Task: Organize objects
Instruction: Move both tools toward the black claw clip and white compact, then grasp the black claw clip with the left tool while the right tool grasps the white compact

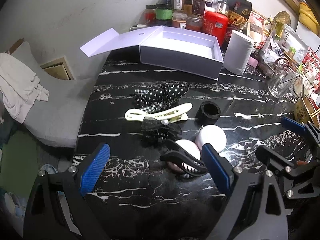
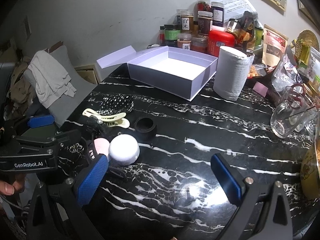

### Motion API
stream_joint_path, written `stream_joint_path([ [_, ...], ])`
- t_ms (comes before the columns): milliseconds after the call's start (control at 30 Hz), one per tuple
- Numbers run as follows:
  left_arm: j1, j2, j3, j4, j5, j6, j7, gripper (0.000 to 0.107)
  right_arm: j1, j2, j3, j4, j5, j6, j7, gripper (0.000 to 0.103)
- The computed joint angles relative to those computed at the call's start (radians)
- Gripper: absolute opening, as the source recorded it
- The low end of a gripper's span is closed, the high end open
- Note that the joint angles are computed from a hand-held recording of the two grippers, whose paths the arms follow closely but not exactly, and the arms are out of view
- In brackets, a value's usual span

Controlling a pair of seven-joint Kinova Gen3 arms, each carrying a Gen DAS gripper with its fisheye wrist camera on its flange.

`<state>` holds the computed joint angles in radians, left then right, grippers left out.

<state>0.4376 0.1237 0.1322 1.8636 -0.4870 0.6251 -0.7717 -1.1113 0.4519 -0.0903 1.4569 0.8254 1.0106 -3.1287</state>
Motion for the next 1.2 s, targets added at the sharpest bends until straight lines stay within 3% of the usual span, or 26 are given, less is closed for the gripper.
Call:
stream_joint_path([
  [167,-0.028,-0.001,0.017,0.020,0.035,-0.012,-0.025,0.093,0.001,0.004,-0.005,0.005,-0.012,-0.015,0.004,0.103],
  [400,-0.338,-0.005,0.282,0.071,0.193,-0.092,-0.302,0.093,0.010,0.013,-0.005,0.008,-0.044,-0.049,0.022,0.103],
  [467,-0.388,0.000,0.314,0.075,0.265,-0.105,-0.384,0.093,0.012,0.019,-0.003,0.002,-0.055,-0.049,0.033,0.103],
  [533,-0.368,0.004,0.273,0.073,0.344,-0.113,-0.465,0.093,0.017,0.022,-0.001,-0.001,-0.065,-0.055,0.045,0.103],
  [633,-0.263,0.012,0.138,0.066,0.454,-0.116,-0.581,0.093,0.023,0.026,0.001,-0.006,-0.083,-0.065,0.065,0.103],
  [733,-0.220,0.029,0.070,0.052,0.563,-0.110,-0.702,0.093,0.029,0.032,0.006,-0.012,-0.099,-0.069,0.085,0.103],
  [833,-0.125,0.054,-0.048,0.027,0.654,-0.085,-0.795,0.092,0.037,0.034,0.012,-0.014,-0.115,-0.073,0.099,0.103],
  [967,-0.003,0.081,-0.202,0.002,0.766,-0.051,-0.894,0.080,0.046,0.035,0.018,-0.012,-0.132,-0.080,0.105,0.103],
  [1200,-0.072,0.112,-0.176,-0.021,0.892,0.016,-1.004,0.053,0.070,0.043,0.020,-0.017,-0.166,-0.105,0.143,0.103],
])
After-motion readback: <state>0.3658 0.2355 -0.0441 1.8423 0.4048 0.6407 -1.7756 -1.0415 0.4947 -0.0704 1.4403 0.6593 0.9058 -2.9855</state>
